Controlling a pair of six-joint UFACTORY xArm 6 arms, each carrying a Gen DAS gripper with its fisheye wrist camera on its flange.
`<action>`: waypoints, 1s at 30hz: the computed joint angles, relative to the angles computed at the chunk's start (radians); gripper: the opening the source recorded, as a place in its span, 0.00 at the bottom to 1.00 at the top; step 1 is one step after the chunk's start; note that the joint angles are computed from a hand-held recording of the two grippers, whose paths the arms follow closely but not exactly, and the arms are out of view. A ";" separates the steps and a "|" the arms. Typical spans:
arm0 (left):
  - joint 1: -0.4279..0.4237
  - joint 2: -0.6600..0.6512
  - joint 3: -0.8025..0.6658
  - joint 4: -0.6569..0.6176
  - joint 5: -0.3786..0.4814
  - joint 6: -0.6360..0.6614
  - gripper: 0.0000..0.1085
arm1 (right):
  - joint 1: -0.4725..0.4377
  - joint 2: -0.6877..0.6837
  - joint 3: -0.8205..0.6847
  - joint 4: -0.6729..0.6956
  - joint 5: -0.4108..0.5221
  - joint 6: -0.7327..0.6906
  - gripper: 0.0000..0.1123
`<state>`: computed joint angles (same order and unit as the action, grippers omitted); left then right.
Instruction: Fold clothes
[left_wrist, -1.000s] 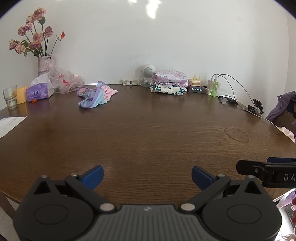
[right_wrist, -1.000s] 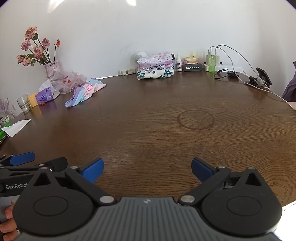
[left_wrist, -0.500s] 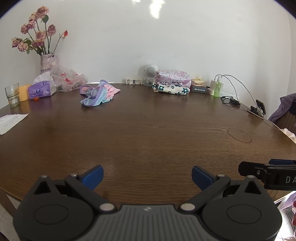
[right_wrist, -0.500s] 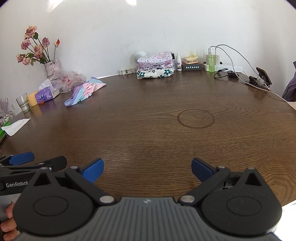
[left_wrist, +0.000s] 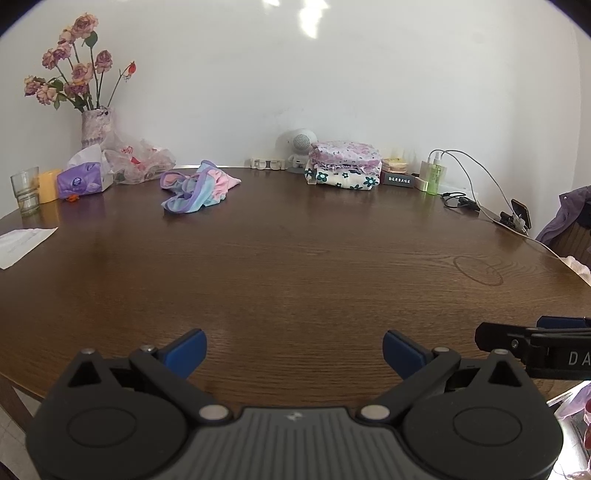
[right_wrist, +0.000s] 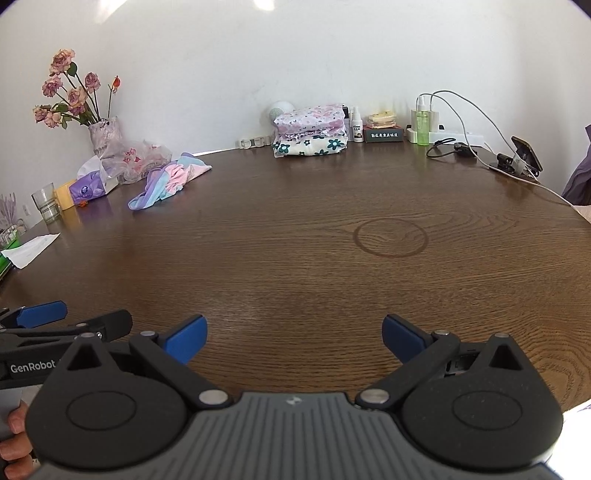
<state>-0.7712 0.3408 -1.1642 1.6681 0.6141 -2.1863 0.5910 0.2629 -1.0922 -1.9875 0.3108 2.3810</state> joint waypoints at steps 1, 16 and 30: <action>0.000 -0.001 0.001 0.001 0.000 -0.002 0.94 | 0.000 0.000 0.001 0.001 0.001 0.000 0.91; 0.001 0.000 0.000 -0.002 0.000 0.002 0.94 | -0.003 0.004 -0.002 0.013 -0.003 -0.013 0.91; -0.002 -0.004 0.005 0.007 0.004 -0.006 0.94 | 0.003 0.003 -0.002 0.021 0.002 -0.019 0.91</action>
